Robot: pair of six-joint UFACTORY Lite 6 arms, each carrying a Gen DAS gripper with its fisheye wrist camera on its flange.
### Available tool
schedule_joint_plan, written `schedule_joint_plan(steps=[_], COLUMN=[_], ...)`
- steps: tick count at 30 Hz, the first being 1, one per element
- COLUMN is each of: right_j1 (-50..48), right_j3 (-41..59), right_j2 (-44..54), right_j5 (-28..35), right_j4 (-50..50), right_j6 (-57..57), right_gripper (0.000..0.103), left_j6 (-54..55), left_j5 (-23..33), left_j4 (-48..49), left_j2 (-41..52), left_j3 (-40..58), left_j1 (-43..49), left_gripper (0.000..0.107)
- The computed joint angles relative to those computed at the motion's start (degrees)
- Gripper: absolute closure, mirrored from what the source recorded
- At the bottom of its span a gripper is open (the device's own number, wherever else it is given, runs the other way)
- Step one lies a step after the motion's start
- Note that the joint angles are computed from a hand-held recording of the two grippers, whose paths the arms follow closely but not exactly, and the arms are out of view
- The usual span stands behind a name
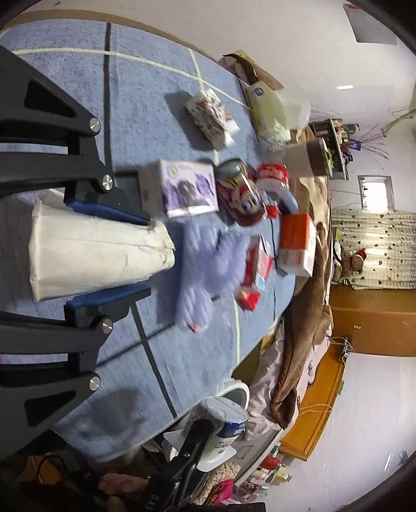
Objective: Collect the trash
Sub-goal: 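Carry both items over the wastebasket and open both tools to drop them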
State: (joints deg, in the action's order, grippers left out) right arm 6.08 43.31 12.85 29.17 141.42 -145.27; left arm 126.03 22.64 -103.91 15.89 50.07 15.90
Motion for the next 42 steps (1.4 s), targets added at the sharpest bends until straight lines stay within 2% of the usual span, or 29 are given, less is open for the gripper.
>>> schedule_joint_plan(steps=[10, 18, 25, 32, 35, 38, 41, 42], right_j1=[-10.3, -17.4, -20.6, -24.2, -24.4, -24.4, -25.0, -25.2], right_j3=[-0.2, 3.6, 8.1, 12.1, 14.6, 15.5, 16.3, 16.6], right_j2=[-2.5, 0.4, 5.8, 10.9, 13.4, 14.4, 15.4, 15.7], right_j5=[-0.8, -4.6, -9.1, -11.8, -13.8, -14.7, -15.2, -15.4], right_j4=[-1.7, -1.0, 3.1, -1.7, -0.8, 0.0, -2.7, -3.8], right_j6=[2.0, 2.3, -2.4, 0.1, -0.7, -1.3, 2.0, 3.3], right_gripper=[0.037, 0.036, 0.036, 0.036, 0.036, 0.035, 0.035, 0.035], left_j6=[-6.6, -15.6, -29.1, -44.6, -49.0, -53.3, -52.4, -52.5], left_j5=[-3.0, -5.0, -6.1, -5.8, -5.6, -4.7, -5.5, -5.1], left_j4=[0.1, 3.4, 13.8, 27.4, 31.4, 34.9, 33.8, 33.7], left_j2=[-0.6, 6.9, 16.2, 25.2, 28.0, 30.2, 30.6, 30.6], left_j3=[5.2, 16.4, 28.3, 40.3, 43.9, 46.7, 46.7, 46.7], left_j1=[-13.1, -25.0, -33.3, -38.2, -39.4, -39.5, -39.6, -39.4], left_gripper=[0.067, 0.067, 0.067, 0.067, 0.066, 0.064, 0.056, 0.049])
